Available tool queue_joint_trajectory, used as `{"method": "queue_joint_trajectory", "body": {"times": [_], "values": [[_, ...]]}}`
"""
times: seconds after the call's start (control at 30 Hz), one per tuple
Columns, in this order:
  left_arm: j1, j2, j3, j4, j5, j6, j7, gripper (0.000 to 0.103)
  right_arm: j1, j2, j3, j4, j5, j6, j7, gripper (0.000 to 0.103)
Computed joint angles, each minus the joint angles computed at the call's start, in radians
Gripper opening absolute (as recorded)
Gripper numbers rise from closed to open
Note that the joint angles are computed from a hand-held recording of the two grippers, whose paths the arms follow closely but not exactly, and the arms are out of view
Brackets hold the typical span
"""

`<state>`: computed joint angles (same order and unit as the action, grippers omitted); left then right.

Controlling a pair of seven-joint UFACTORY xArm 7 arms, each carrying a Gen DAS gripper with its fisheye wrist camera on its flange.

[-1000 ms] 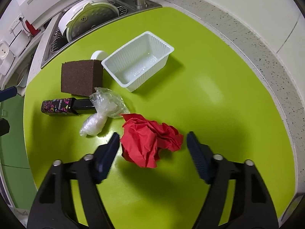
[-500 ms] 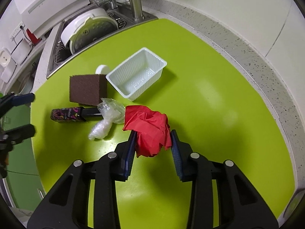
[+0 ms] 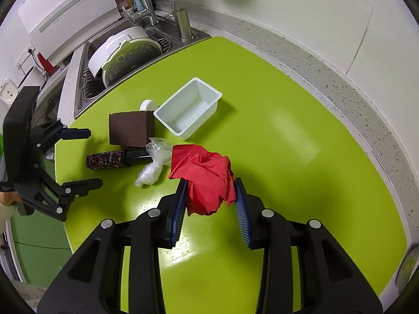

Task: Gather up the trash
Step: 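Grasp the black spray bottle with the left gripper while the right gripper holds the red cloth, then carry the spray bottle and red cloth over the pink wastebasket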

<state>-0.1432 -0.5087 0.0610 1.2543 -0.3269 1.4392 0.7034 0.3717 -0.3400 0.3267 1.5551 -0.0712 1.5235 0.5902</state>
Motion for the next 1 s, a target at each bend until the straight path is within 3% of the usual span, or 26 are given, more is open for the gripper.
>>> {"method": "queue_joint_trajectory", "body": {"times": [0.03, 0.1, 0.27, 0.43, 0.5, 0.57, 1.0], "values": [[-0.003, 0.004, 0.0, 0.001, 0.002, -0.002, 0.011, 0.09, -0.001, 0.0, 0.0, 0.001, -0.001, 0.001, 0.002, 0.036], [-0.004, 0.024, -0.004, 0.015, 0.013, 0.008, 0.023, 0.066, -0.002, -0.002, -0.001, 0.001, -0.001, 0.004, 0.006, 0.036], [-0.007, 0.038, -0.01, 0.018, 0.023, 0.031, 0.058, 0.039, -0.005, -0.008, -0.002, -0.003, 0.0, 0.004, 0.011, 0.036], [-0.001, 0.025, -0.016, 0.01, 0.027, 0.033, 0.059, 0.034, -0.004, -0.004, 0.002, 0.0, 0.0, 0.0, 0.013, 0.036], [-0.002, 0.029, -0.006, 0.021, 0.014, 0.059, 0.057, 0.025, -0.002, -0.005, 0.003, 0.0, 0.001, -0.003, 0.016, 0.036], [0.002, 0.008, -0.008, 0.014, 0.019, 0.068, 0.054, 0.023, -0.001, -0.008, 0.006, -0.001, -0.001, -0.005, 0.02, 0.036], [0.018, -0.092, 0.044, 0.041, -0.079, 0.174, -0.099, 0.022, 0.011, -0.017, 0.046, 0.049, -0.023, 0.015, 0.047, 0.036]]}}
